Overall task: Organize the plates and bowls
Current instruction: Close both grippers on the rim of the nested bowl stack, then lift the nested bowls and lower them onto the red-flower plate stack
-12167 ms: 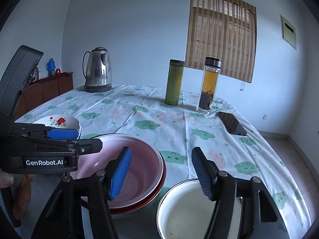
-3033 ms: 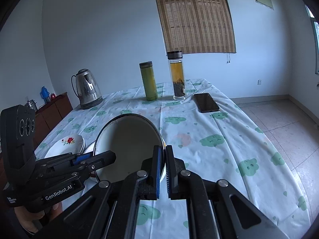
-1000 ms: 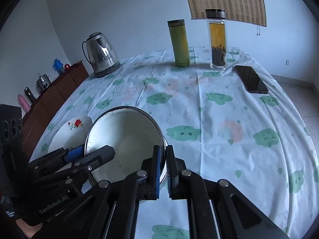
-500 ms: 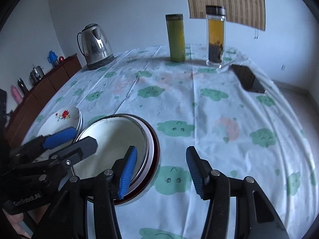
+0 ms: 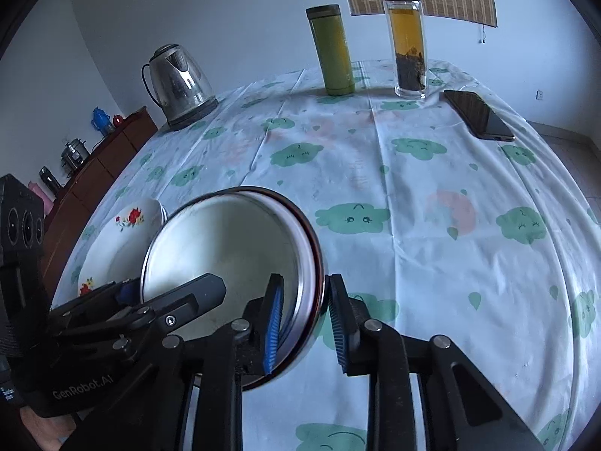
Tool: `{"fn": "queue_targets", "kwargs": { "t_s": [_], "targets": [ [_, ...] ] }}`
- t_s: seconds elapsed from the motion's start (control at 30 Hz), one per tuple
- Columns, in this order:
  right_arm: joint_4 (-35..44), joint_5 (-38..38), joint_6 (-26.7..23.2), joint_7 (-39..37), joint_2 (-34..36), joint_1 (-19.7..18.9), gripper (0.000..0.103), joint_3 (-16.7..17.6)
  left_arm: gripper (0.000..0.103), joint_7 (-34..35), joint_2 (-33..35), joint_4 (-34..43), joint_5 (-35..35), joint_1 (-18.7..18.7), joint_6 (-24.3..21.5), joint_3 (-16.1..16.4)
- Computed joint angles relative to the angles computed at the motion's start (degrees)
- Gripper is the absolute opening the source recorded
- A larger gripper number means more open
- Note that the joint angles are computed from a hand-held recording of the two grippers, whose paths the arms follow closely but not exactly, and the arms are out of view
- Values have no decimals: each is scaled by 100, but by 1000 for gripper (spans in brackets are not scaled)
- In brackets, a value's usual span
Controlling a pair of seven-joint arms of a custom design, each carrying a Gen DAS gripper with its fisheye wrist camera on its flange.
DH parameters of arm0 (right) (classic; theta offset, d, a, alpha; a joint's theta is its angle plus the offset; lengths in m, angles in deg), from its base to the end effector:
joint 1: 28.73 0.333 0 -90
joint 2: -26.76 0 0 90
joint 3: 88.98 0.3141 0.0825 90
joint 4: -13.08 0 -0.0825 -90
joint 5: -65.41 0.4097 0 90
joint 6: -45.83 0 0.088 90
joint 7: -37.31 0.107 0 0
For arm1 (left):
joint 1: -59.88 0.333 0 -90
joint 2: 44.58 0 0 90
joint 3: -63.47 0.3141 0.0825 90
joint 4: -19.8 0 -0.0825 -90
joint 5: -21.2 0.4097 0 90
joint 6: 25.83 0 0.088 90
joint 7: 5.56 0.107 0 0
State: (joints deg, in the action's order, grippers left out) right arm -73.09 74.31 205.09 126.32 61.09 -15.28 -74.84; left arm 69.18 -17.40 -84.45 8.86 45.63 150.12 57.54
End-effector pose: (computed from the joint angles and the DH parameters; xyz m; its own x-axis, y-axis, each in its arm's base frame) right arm 0.7073 0.3165 0.3897 0.3531 -0.8991 -0.2588 -0.7842 -0.1335 -0.6060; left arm 0.6800 -0.2221 0.3502 0.0103 -0.9263 0.3767 -0.7624 -0.2511 -0.5964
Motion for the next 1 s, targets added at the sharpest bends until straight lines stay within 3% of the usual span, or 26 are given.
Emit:
{"fn": "queue_targets", "kwargs": {
  "t_s": [0.13,0.33,0.5,0.57,0.67,0.83,0.9,1.0],
  "targets": [
    [126,-167,-107,5,-96,139,25,-74,65,-174,-303,-309,-27,-123,313,191],
    [639,-245,-459,-120,67,344,25,-65,65,-368,-706,-750,-89,-59,386,327],
    [1297,-283,-846,-308,417,595,25,-35,65,-1064,-1150,-1269,468,-743,468,1318],
    [1663,-272,-1043,-393,638,702,25,-18,65,-1540,-1295,-1441,953,-1239,461,1992],
    [2375,-192,-1482,-502,1079,867,25,6,65,-1940,-1452,-1625,1371,-1394,420,2362],
    [3212,-144,-1978,-610,1605,1167,25,-81,65,-2370,-1501,-1728,1785,-1198,303,2412],
    [3450,-143,-2114,-629,1751,1269,25,-136,65,-2317,-1485,-1727,1711,-851,224,2104],
    [3841,-159,-2348,-617,1979,1393,25,-230,65,-1838,-1429,-1712,1184,72,172,1158]
  ]
}}
